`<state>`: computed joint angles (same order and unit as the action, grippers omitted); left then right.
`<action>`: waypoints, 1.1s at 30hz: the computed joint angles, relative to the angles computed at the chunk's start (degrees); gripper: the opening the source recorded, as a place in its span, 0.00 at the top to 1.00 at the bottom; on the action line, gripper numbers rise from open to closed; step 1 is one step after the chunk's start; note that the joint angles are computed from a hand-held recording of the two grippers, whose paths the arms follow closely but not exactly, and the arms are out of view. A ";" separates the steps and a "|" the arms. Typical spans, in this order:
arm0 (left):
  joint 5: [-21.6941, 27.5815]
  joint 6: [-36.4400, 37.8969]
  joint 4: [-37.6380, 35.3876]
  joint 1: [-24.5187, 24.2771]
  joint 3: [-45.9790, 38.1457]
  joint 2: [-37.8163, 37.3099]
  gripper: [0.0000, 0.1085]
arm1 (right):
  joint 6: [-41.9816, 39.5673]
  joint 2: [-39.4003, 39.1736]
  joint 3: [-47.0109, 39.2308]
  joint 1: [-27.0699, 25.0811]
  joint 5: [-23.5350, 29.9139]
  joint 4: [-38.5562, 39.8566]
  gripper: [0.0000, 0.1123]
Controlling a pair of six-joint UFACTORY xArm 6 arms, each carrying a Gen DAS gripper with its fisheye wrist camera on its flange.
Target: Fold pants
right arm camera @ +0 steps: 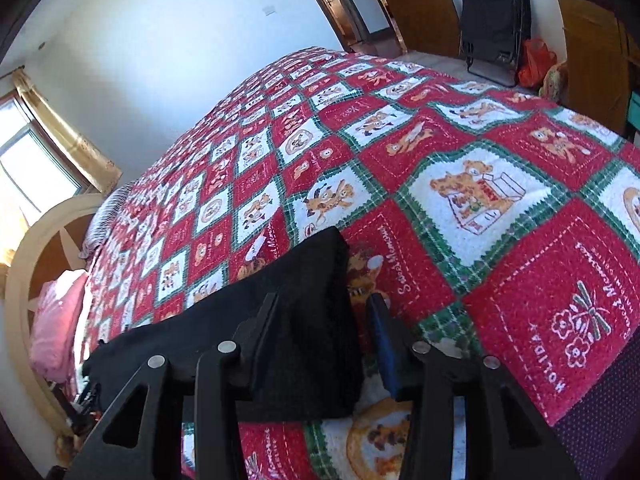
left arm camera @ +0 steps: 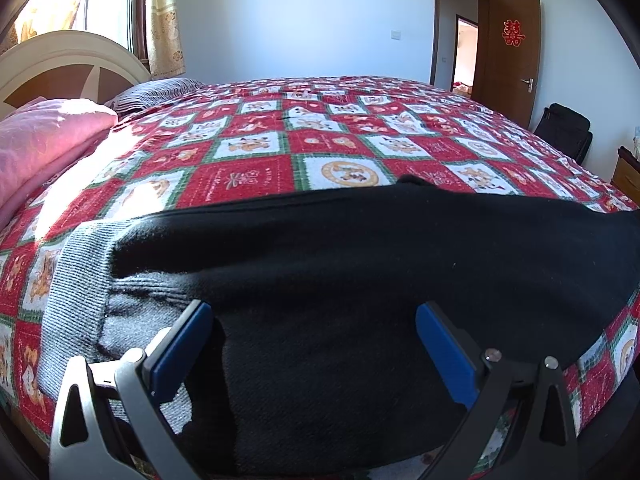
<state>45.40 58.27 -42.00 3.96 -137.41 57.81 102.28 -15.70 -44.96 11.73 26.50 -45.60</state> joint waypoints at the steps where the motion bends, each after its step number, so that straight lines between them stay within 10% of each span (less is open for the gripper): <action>1: 0.00 0.00 0.00 0.00 0.00 0.00 0.05 | -0.58 -0.55 0.63 -0.24 -0.77 0.90 0.60; 11: -0.29 0.25 -0.43 0.02 0.19 -0.10 0.05 | 0.29 1.72 -0.81 0.13 -0.27 -2.33 0.63; 17: -0.31 0.45 -0.69 0.04 0.12 -0.04 0.05 | 0.10 2.07 -0.43 -0.21 -2.59 -3.16 0.86; 33: 1.04 -1.68 0.45 0.32 -2.05 0.85 0.05 | 7.56 4.47 -9.29 6.43 6.93 -11.43 0.88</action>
